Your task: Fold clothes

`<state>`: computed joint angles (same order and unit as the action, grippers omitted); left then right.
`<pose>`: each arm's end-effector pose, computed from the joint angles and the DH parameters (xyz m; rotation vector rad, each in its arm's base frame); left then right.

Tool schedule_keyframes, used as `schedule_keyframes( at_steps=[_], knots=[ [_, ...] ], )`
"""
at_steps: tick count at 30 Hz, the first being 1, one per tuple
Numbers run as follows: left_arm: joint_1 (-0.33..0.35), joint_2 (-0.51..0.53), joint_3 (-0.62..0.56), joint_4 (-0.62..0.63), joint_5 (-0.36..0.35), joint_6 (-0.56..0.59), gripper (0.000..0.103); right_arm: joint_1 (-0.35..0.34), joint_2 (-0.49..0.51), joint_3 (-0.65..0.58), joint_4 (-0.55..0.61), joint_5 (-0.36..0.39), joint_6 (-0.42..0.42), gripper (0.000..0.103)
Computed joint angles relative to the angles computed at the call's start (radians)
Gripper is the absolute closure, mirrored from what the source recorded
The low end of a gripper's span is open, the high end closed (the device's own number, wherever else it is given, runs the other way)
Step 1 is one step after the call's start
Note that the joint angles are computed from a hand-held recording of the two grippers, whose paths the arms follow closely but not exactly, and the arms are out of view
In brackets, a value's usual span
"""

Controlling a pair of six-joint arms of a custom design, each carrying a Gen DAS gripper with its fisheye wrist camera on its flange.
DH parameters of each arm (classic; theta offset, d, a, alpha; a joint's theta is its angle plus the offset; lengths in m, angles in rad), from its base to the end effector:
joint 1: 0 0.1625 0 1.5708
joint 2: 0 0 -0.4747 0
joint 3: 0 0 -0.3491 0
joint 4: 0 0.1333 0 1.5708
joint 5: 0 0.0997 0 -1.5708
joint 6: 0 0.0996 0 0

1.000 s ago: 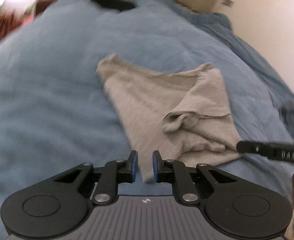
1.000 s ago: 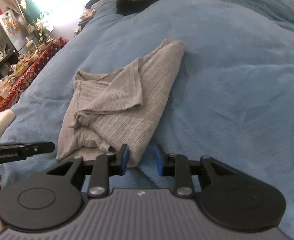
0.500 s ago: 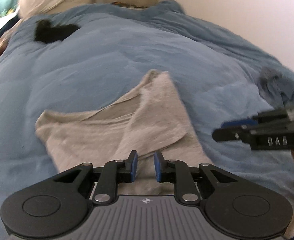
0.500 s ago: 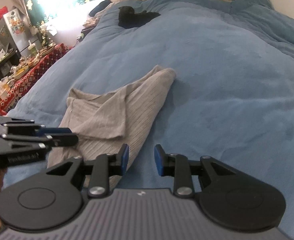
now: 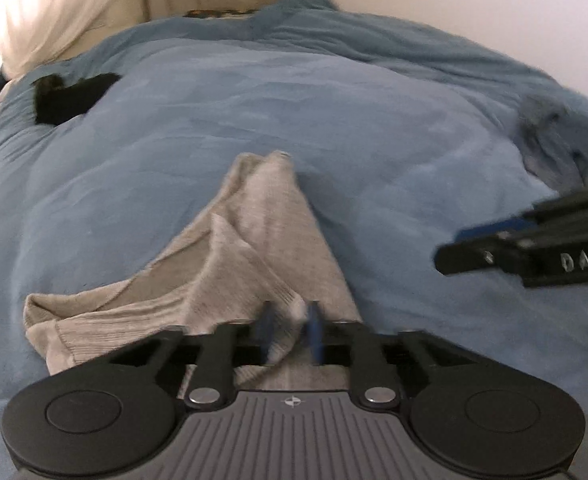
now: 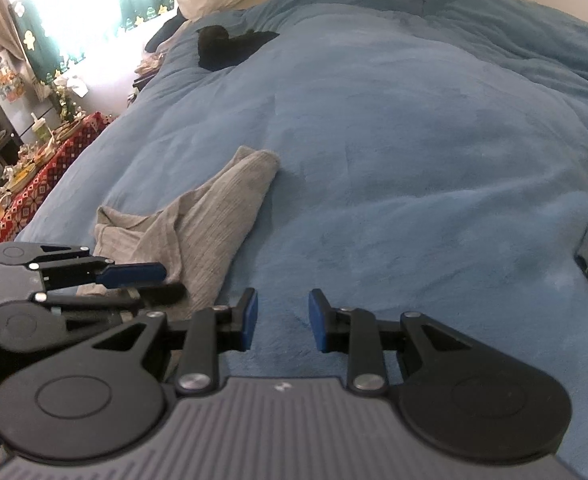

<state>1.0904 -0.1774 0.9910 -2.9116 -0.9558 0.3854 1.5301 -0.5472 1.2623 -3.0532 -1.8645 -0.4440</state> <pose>-0.2163 -0.8279 -0.0276 0.8430 2.3282 -0.7023 0.0715 -0.8105 0.1812 0.3596 -2.5152 0.9038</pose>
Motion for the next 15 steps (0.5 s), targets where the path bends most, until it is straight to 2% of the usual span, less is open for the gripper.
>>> schedule_keyframes(
  at_steps=[5,9,15],
  knots=[
    [0.007,-0.035,0.035,-0.093,-0.002,-0.061,0.098,-0.001,0.017,-0.035,0.009,0.008,0.000,0.072],
    [0.022,-0.060,0.038,-0.144,0.052,-0.122,0.098,0.005,0.044,-0.082,0.031,0.010,-0.003,0.072],
    [0.068,-0.075,0.002,-0.099,0.085,-0.279,0.099,0.023,0.102,-0.190,0.072,0.000,-0.025,0.072]
  ],
)
